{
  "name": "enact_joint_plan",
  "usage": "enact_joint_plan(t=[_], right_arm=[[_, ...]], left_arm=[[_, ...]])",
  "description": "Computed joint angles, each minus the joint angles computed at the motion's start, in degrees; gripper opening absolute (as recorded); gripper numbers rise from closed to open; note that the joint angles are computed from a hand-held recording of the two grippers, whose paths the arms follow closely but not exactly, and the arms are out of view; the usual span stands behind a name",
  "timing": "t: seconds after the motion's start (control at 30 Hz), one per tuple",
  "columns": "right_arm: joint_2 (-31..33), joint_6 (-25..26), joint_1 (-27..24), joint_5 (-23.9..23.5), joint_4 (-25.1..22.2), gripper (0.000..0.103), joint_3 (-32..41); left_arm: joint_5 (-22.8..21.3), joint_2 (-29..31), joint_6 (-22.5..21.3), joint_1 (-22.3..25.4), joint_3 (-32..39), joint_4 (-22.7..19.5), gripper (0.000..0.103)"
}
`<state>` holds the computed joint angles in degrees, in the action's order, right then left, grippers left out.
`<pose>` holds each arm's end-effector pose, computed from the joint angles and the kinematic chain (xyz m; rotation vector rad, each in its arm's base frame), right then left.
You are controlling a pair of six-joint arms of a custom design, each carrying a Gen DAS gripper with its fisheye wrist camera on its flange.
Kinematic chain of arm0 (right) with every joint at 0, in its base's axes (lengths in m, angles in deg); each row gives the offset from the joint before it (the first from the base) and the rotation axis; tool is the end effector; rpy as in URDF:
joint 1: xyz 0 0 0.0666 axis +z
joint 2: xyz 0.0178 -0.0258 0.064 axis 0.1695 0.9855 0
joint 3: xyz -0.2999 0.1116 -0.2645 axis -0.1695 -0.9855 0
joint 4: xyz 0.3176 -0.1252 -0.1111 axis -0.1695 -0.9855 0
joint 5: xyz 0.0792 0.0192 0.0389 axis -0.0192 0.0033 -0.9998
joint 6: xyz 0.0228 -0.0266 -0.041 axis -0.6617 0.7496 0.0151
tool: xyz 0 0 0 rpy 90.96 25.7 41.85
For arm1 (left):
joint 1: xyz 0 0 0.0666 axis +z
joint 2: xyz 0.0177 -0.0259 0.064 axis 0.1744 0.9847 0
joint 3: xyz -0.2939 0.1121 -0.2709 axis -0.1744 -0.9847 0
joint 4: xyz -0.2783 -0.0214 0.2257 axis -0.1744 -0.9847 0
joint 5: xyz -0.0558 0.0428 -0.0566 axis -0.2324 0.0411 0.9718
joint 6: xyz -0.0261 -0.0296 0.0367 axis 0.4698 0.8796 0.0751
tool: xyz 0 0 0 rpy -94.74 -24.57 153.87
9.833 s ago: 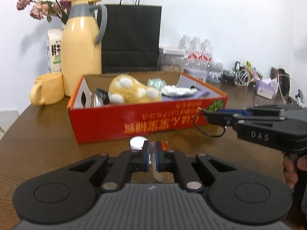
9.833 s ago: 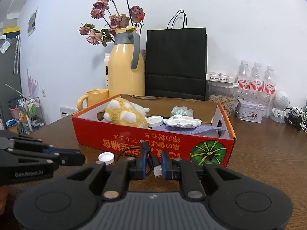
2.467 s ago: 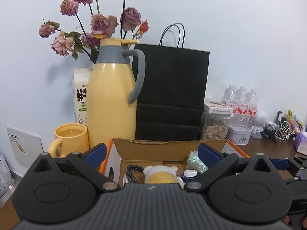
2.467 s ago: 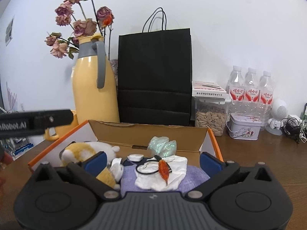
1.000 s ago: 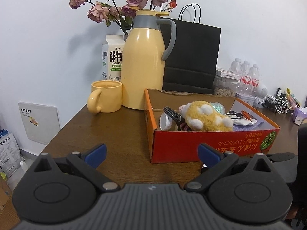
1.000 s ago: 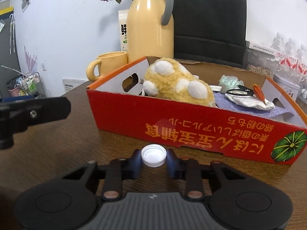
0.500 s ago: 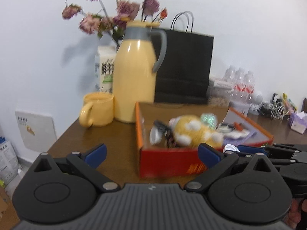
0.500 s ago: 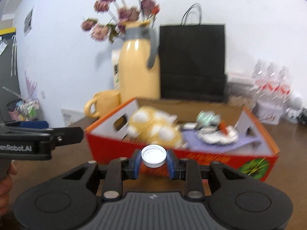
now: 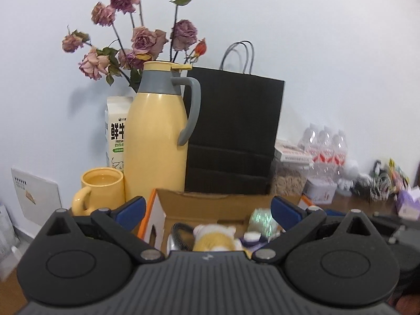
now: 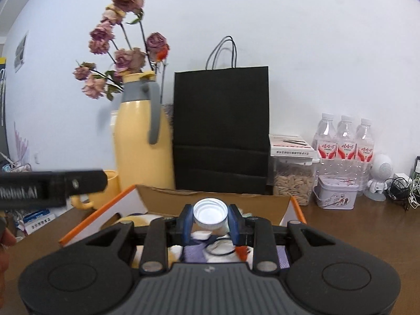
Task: Organize objects
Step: 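Carry the white cap in the right gripper over the box, then open the right gripper to drop the cap into the box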
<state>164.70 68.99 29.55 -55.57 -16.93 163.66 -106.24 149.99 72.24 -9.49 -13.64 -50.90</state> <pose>0.6457 0.2428 0.3161 -0.5884 1.8235 0.4648 0.5469 -0.1730 0.3423 -0.3995 1.8263 0.1149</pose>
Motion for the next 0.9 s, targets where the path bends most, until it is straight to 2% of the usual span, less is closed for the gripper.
enact_joint_plan(t=[0.13, 0.33, 0.43, 0.47, 0.5, 0.53, 0.57, 0.63, 0.9], right_arm=[[3.4, -0.1, 0.0, -0.3, -2.6, 0.027, 5.0], [8.2, -0.3, -0.1, 1.7, -6.1, 0.027, 12.1], [9.9, -0.1, -0.3, 1.3, -9.6, 0.028, 14.8], [10.0, 0.0, -0.3, 1.3, -10.1, 0.034, 14.9], [9.9, -0.2, -0.2, 1.6, -9.8, 0.057, 14.5], [9.6, -0.6, -0.1, 2.1, -9.0, 0.090, 13.8], [9.2, -0.8, -0.1, 2.3, -8.1, 0.103, 12.9], [8.1, -0.4, -0.2, 2.2, -6.8, 0.103, 11.2], [3.5, 0.1, -1.3, 0.2, -8.0, 0.103, 5.7]], left_arm=[[0.2, 2.5, 2.1, 1.2, 4.0, -3.0, 0.103], [0.7, 4.8, 2.5, 2.6, 6.5, -6.0, 0.103], [0.3, 5.3, 2.4, 2.6, 6.9, -6.7, 0.103], [0.1, 5.3, 2.2, 2.5, 6.8, -6.6, 0.103], [-0.1, 5.2, 1.8, 2.5, 6.6, -6.3, 0.103], [-0.3, 5.1, 1.4, 2.4, 6.3, -5.9, 0.103], [-0.5, 4.9, 1.1, 2.4, 5.9, -5.5, 0.103], [-0.7, 4.5, 1.1, 2.5, 5.6, -5.7, 0.103], [-1.7, 1.5, -1.8, 1.1, 2.2, -2.9, 0.103]])
